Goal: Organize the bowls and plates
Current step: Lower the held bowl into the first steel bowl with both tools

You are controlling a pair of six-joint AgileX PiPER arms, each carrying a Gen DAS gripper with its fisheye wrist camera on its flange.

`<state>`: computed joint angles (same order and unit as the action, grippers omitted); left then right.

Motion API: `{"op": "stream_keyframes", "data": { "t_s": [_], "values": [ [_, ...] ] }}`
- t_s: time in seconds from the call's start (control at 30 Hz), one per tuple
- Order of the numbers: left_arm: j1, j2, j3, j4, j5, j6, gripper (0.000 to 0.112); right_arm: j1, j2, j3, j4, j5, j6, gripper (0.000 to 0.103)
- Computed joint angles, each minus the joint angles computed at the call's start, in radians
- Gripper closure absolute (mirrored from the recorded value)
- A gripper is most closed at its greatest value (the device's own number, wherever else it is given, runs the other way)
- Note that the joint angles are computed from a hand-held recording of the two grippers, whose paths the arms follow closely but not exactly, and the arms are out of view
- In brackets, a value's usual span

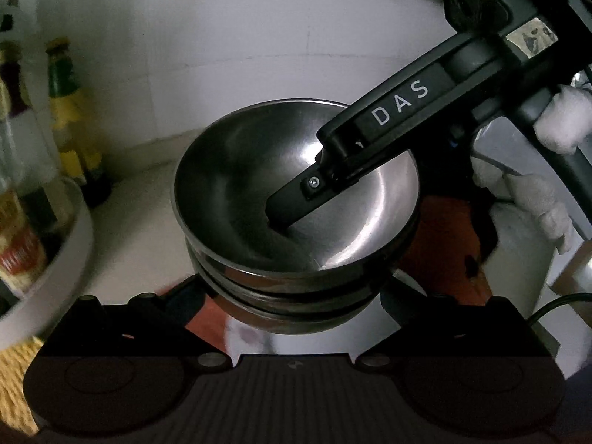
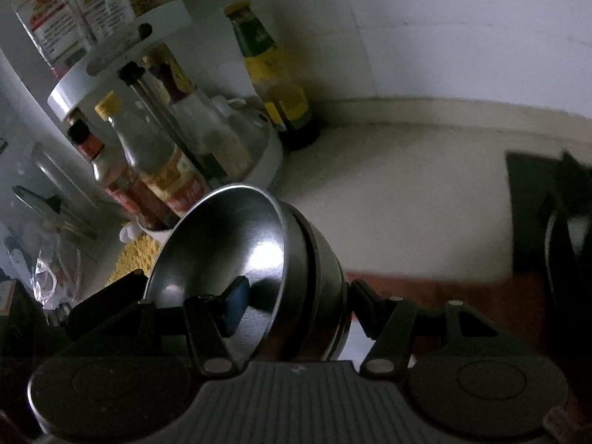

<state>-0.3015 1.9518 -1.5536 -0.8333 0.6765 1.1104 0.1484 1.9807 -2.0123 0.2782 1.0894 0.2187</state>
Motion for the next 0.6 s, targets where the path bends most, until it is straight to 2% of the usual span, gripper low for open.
{"op": "stream_keyframes", "data": {
  "t_s": [0.13,0.27,0.33,0.4,0.6],
  "values": [
    [-0.058,-0.027,0.089,0.048,-0.073,-0.031,0.011,-0.014,-0.092,0.170,0.025,-0.049,-0.016,0.047],
    [-0.142,-0.026,0.133,0.213,-0.155,-0.175,0.011,-0.035,-0.158,0.312,0.038,-0.099,-0.051,0.049],
    [-0.164,-0.033,0.165,0.205,-0.214,-0.179,0.011,-0.048,-0.177,0.362,0.049,-0.110,-0.061,0.051],
    [-0.179,-0.038,0.161,0.250,-0.212,-0.266,0.011,-0.061,-0.203,0.420,0.065,-0.137,-0.089,0.052],
    [-0.194,-0.122,0.241,0.411,-0.287,-0.442,0.012,-0.082,-0.220,0.458,0.066,-0.147,-0.120,0.052]
  ]
}}
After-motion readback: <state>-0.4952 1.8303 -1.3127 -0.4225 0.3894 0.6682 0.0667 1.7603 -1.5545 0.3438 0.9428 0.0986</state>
